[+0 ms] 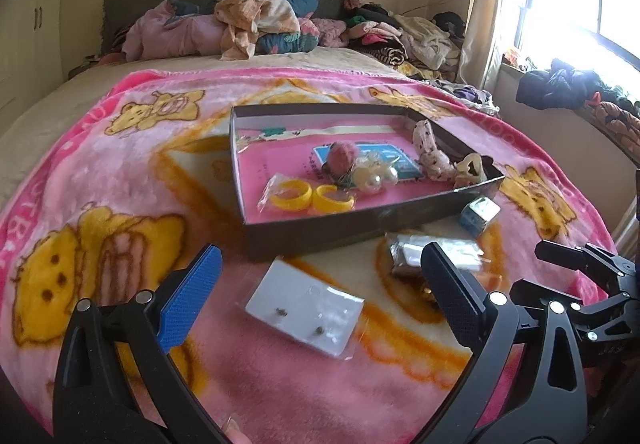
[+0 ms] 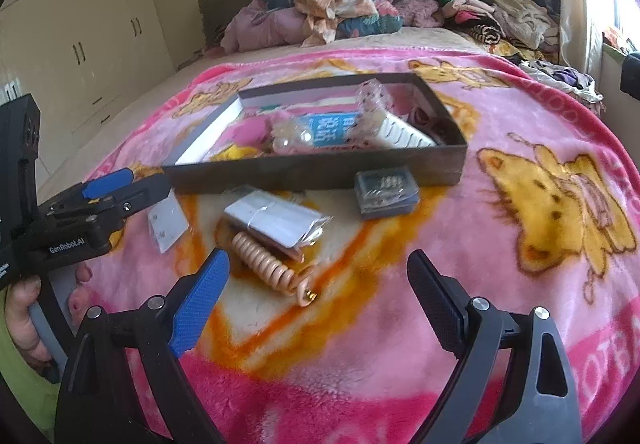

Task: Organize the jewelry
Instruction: 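Withdraw both tools and move them toward the stud earring bag and spiral hair tie, then grasp the stud earring bag with the left tool while the right tool grasps the spiral hair tie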

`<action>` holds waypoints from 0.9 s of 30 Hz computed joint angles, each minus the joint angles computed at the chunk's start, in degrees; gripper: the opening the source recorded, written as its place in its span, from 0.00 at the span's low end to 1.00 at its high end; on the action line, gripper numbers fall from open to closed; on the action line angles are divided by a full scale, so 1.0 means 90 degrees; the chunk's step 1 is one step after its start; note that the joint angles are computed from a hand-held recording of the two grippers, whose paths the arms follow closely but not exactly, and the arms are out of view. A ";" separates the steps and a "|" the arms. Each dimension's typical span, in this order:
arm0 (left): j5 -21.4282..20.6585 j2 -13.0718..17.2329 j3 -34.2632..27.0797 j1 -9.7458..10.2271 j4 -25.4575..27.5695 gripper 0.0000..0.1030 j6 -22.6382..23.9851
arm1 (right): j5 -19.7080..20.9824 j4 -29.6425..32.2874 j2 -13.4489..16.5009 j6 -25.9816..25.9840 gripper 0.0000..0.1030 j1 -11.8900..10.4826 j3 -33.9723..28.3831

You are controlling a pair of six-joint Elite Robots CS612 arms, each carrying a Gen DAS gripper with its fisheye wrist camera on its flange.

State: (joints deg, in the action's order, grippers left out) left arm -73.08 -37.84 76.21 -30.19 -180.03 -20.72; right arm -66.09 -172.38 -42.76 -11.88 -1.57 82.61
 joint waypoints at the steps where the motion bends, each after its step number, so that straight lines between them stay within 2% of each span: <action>1: -0.0011 0.0000 0.0018 0.0006 0.0005 0.89 -0.0002 | 0.0005 0.0027 0.0005 -0.0040 0.85 0.0012 -0.0001; 6: -0.0119 0.0002 0.0080 0.0030 0.0065 0.89 0.0030 | -0.0019 0.0314 0.0049 -0.0247 0.82 0.0067 -0.0055; 13: -0.0247 0.0027 0.0093 0.0065 0.0200 0.89 0.0071 | -0.0084 0.0697 0.0150 -0.0520 0.81 0.0149 -0.0243; 15: -0.0318 0.0035 0.0095 0.0084 0.0244 0.89 0.0025 | -0.0074 0.0884 0.0188 -0.0596 0.73 0.0166 -0.0310; 20: -0.0442 0.0065 0.0059 0.0110 0.0339 0.89 -0.0005 | -0.0007 0.0969 0.0248 -0.0661 0.61 0.0167 -0.0376; 22: -0.0473 0.0074 0.0050 0.0109 0.0355 0.89 0.0016 | 0.0111 0.0956 0.0257 -0.0613 0.51 0.0137 -0.0377; 24: -0.0497 0.0091 0.0024 0.0100 0.0399 0.89 0.0062 | 0.0261 0.0966 0.0266 -0.0571 0.36 0.0103 -0.0380; 27: -0.0519 0.0113 -0.0028 0.0091 0.0461 0.89 0.0113 | 0.0405 0.0917 0.0259 -0.0538 0.34 0.0069 -0.0343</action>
